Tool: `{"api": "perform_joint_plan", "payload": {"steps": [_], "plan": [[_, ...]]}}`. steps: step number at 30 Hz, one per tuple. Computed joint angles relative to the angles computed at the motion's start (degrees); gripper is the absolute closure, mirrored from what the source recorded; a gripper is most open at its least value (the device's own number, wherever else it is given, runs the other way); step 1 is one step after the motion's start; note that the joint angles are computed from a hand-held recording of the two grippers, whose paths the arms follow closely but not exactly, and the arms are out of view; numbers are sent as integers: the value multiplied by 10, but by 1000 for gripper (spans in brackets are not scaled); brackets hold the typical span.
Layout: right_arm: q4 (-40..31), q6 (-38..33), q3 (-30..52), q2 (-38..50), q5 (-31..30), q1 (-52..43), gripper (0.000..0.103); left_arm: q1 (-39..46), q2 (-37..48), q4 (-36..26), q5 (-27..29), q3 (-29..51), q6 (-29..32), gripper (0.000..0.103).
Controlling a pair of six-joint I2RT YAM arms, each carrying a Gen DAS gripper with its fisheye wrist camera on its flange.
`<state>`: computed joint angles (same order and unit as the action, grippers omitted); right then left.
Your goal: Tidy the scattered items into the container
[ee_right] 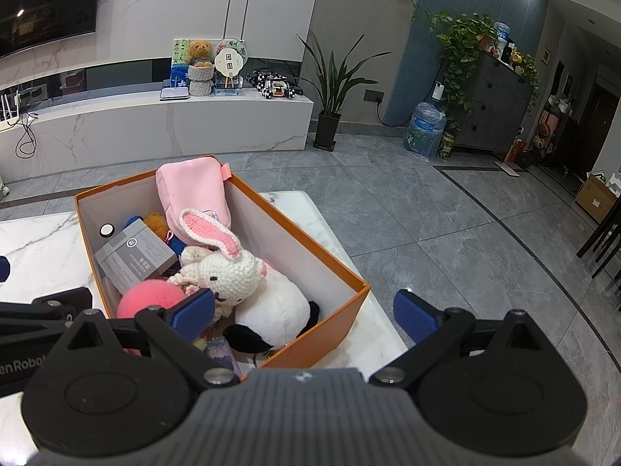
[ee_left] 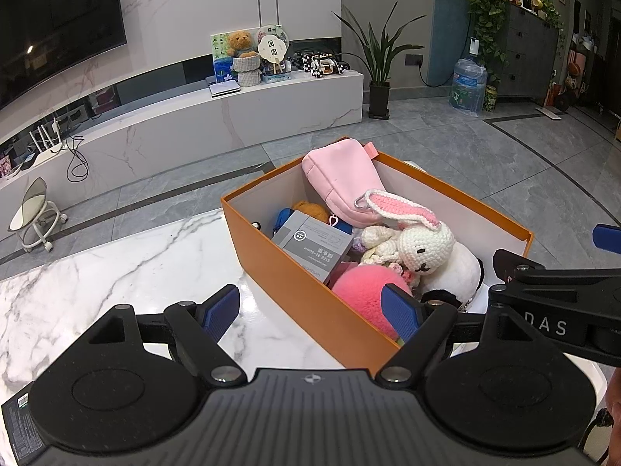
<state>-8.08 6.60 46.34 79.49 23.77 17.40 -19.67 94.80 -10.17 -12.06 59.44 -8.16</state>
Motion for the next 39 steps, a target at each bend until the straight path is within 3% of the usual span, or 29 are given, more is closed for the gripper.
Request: {"api": "perform_joint_plan", "payload": {"steps": [39], "plan": [[-2,-5,0,-6,-8,-7,4,4,-7,22,6,-17,7,9]]}}
